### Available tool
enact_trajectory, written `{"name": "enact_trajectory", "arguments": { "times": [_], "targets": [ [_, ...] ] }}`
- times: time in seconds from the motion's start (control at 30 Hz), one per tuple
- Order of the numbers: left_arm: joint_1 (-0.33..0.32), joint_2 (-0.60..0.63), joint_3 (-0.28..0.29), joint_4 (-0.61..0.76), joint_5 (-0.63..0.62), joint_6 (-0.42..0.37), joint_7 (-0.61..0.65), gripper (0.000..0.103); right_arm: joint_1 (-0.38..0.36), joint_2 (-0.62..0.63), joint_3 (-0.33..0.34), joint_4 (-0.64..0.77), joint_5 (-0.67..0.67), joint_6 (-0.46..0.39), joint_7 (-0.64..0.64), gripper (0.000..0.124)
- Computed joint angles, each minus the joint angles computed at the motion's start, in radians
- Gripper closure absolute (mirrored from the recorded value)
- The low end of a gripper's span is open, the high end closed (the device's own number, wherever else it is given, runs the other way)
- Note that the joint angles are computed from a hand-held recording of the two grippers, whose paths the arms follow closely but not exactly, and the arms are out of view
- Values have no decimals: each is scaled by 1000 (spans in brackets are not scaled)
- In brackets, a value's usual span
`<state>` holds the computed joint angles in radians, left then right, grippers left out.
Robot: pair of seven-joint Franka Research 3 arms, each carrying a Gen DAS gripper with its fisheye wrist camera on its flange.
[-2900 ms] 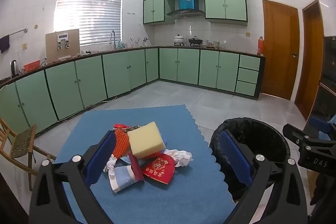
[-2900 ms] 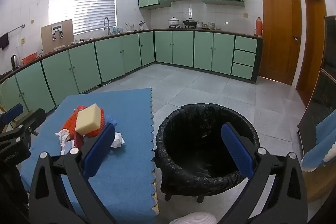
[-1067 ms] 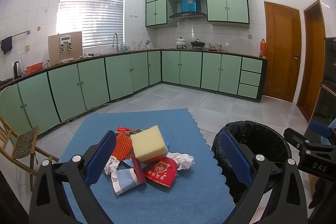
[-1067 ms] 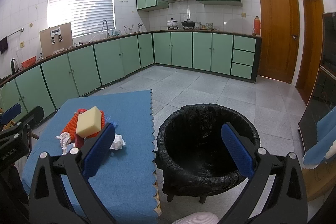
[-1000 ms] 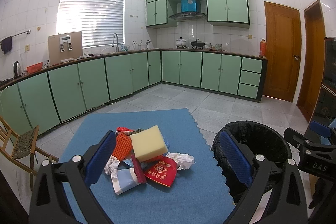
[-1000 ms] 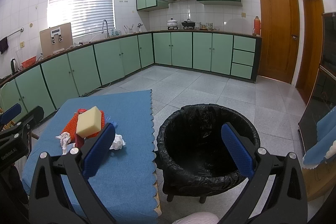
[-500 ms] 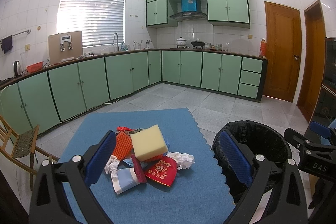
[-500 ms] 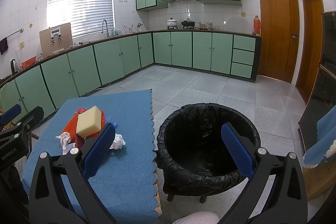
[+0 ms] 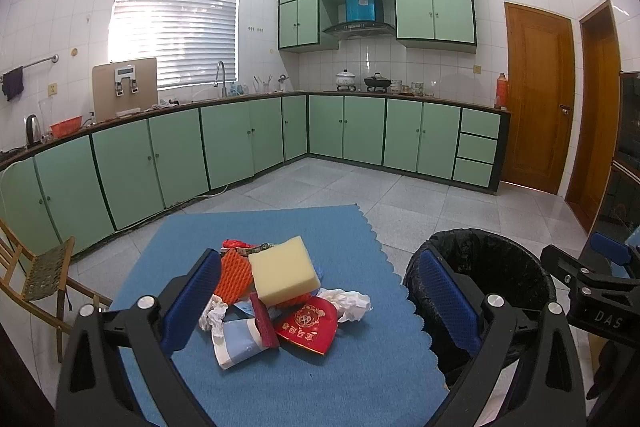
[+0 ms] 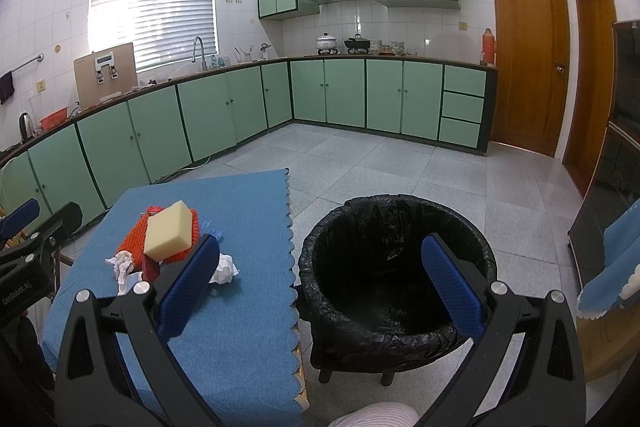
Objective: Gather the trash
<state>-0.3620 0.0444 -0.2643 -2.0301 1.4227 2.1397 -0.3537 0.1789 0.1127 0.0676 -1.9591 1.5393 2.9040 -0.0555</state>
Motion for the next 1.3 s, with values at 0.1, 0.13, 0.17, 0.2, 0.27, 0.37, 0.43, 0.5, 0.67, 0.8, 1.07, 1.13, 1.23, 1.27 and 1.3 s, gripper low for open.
{"name": "enact_trajectory", "arguments": {
  "times": [0.1, 0.13, 0.17, 0.2, 0.27, 0.37, 0.43, 0.5, 0.67, 0.8, 1.07, 1.13, 1.23, 1.27, 1.3],
  "targets": [
    [-1, 4, 1, -4, 4, 0, -9, 6, 1, 2, 1, 0, 7, 3, -7, 26],
    [-1, 4, 1, -4, 4, 1, -10, 6, 1, 1, 1, 0, 8, 1, -6, 26],
    [-1, 3, 2, -4, 4, 1, -10, 6, 0, 1, 1, 0, 10, 0, -8, 26],
    [0, 4, 2, -4, 3, 2, -10, 6, 0, 2, 1, 1, 11, 0, -8, 26],
    [2, 11, 5, -3, 4, 7, -16, 6, 1, 3, 1, 0, 10, -2, -9, 26],
    [4, 18, 9, -4, 4, 2, -26, 6, 7, 20, 7, 10, 15, 3, -17, 26],
    [6, 15, 13, -19, 7, -17, -38, 6, 11, 35, 12, 15, 16, 9, -25, 26],
    [9, 11, 16, -38, 7, -53, -50, 6, 17, 53, 18, 18, -14, 15, -2, 26],
    [40, -28, 27, -136, -10, -110, -105, 6, 27, 105, 44, 36, -103, 8, 78, 26],
    [79, -50, 36, -199, -42, -91, -135, 6, 34, 158, 82, 77, -113, 7, 86, 26],
    [137, -41, 55, -264, -62, -43, -138, 6, 63, 287, 162, 187, -66, 39, -6, 29],
    [150, -29, 63, -269, -67, -15, -135, 6, 69, 313, 173, 211, -73, 37, -10, 35],
    [160, -15, 70, -266, -62, -5, -133, 6, 85, 357, 182, 251, -143, 30, 60, 38],
    [163, -12, 72, -263, -59, -6, -134, 6, 89, 375, 191, 270, -166, 24, 78, 38],
    [165, -10, 74, -263, -55, -6, -137, 7, 91, 389, 199, 283, -189, 22, 94, 38]
  ]
}}
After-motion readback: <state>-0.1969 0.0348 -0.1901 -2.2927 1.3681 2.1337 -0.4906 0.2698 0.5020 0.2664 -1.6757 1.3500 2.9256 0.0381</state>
